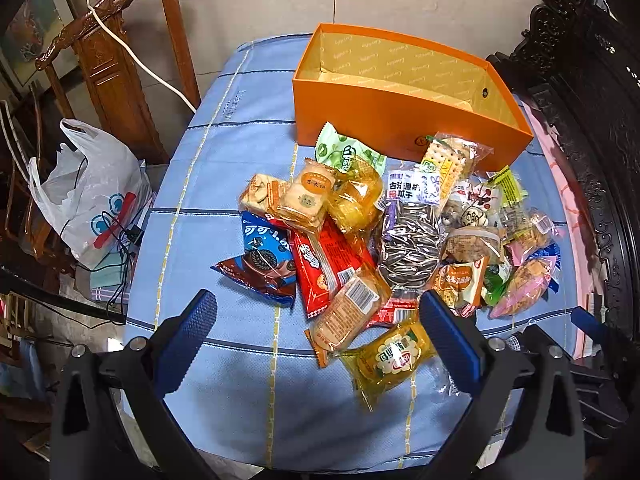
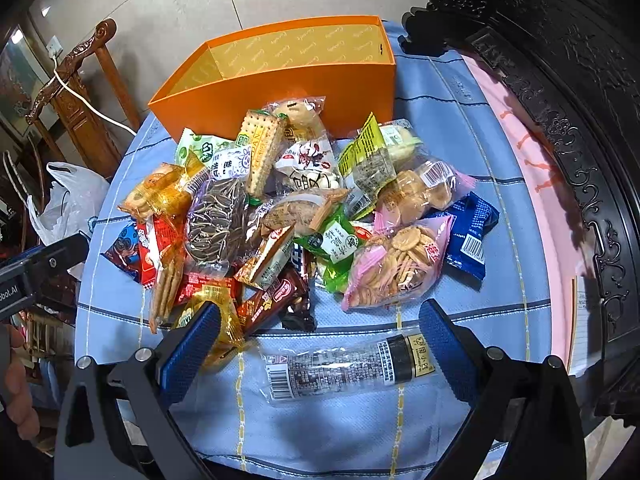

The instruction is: Organize snacks

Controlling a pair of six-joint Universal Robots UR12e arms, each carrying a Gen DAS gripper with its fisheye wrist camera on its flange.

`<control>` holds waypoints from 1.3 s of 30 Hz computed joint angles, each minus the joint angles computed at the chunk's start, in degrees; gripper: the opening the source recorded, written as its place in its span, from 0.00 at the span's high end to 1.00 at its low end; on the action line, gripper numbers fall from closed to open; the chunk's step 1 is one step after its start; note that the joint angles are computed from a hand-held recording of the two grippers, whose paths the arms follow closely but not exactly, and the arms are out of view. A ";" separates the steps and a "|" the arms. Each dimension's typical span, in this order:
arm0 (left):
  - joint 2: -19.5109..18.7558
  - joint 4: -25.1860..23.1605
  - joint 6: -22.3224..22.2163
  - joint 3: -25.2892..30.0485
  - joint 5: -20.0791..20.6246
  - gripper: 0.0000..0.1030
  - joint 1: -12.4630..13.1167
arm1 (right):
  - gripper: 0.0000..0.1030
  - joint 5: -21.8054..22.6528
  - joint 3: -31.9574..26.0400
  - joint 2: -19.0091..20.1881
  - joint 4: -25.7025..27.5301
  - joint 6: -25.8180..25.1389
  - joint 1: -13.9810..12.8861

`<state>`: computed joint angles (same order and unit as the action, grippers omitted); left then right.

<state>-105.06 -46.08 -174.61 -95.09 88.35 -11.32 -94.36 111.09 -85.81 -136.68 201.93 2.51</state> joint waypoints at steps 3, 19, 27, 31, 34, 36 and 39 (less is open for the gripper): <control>-0.16 -0.01 0.22 0.27 -0.31 0.04 0.27 | 0.04 -0.35 -0.37 0.31 -0.10 0.65 0.21; -1.40 0.76 7.63 1.43 -3.38 0.04 1.81 | 0.04 -4.09 -1.82 1.98 -0.37 7.56 2.75; -1.99 0.82 8.08 1.93 -4.20 0.04 2.06 | 0.03 -5.32 -3.19 2.91 1.26 7.22 3.00; -2.11 0.63 8.45 1.95 -3.53 0.04 2.00 | 0.03 -4.87 -3.79 3.54 1.66 6.45 3.07; -2.32 0.22 7.87 2.15 -3.54 0.04 2.11 | 0.04 -4.27 -4.33 4.12 2.30 5.29 3.07; -2.40 0.27 7.76 2.23 -3.41 0.04 2.12 | 0.04 -4.25 -4.47 4.26 2.31 5.10 2.98; -2.58 0.30 7.67 2.40 -3.06 0.04 2.07 | 0.04 -4.06 -4.47 4.35 2.09 5.32 2.85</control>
<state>-107.64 -45.78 -166.94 -92.69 85.28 -9.24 -98.42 106.61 -81.46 -134.59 207.26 5.36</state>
